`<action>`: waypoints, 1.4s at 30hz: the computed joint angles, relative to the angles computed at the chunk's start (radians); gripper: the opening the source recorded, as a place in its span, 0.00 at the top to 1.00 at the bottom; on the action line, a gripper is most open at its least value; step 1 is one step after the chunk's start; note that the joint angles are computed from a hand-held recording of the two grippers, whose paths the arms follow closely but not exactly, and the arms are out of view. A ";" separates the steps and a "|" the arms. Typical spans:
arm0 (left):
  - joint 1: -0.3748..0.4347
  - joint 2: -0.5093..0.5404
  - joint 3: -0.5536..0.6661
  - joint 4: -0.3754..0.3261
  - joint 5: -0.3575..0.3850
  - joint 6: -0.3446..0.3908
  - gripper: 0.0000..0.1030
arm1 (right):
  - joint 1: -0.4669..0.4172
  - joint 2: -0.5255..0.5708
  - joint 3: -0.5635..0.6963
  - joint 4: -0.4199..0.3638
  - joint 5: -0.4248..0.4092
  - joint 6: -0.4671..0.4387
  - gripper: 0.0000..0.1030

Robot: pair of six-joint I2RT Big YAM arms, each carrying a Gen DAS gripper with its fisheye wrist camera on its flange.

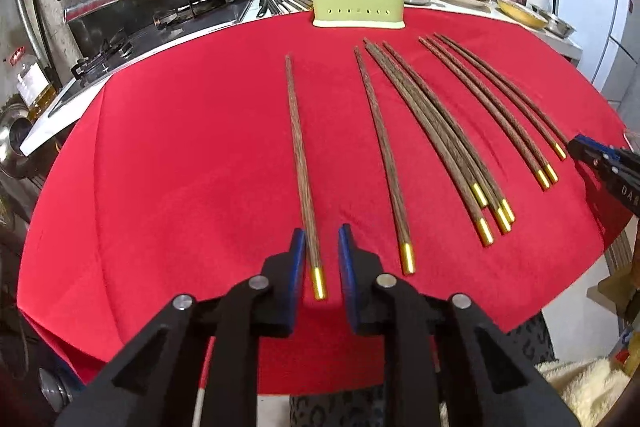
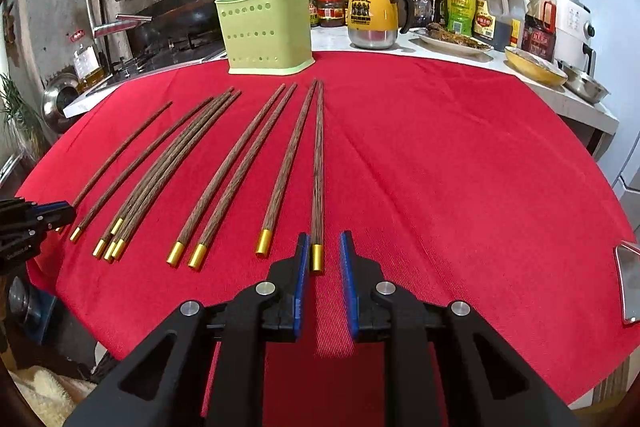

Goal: Organize utensils
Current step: 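Lower the left tool onto one wooden chopstick and close it while the right tool grasps another, then lift the held chopstick upright with the left tool while the right tool carries its chopstick toward the green holder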

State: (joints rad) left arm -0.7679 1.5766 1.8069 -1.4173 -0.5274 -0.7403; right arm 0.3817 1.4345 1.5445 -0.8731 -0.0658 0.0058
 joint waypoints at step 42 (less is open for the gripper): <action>0.027 -0.098 0.162 0.346 -0.221 0.322 0.93 | 0.005 0.083 0.441 -0.025 -0.007 0.016 0.93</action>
State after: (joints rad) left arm -0.7404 1.4788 1.9694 -1.0715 -0.7481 -0.4183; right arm 0.3869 1.5179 1.9850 -0.8982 -0.0728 0.0215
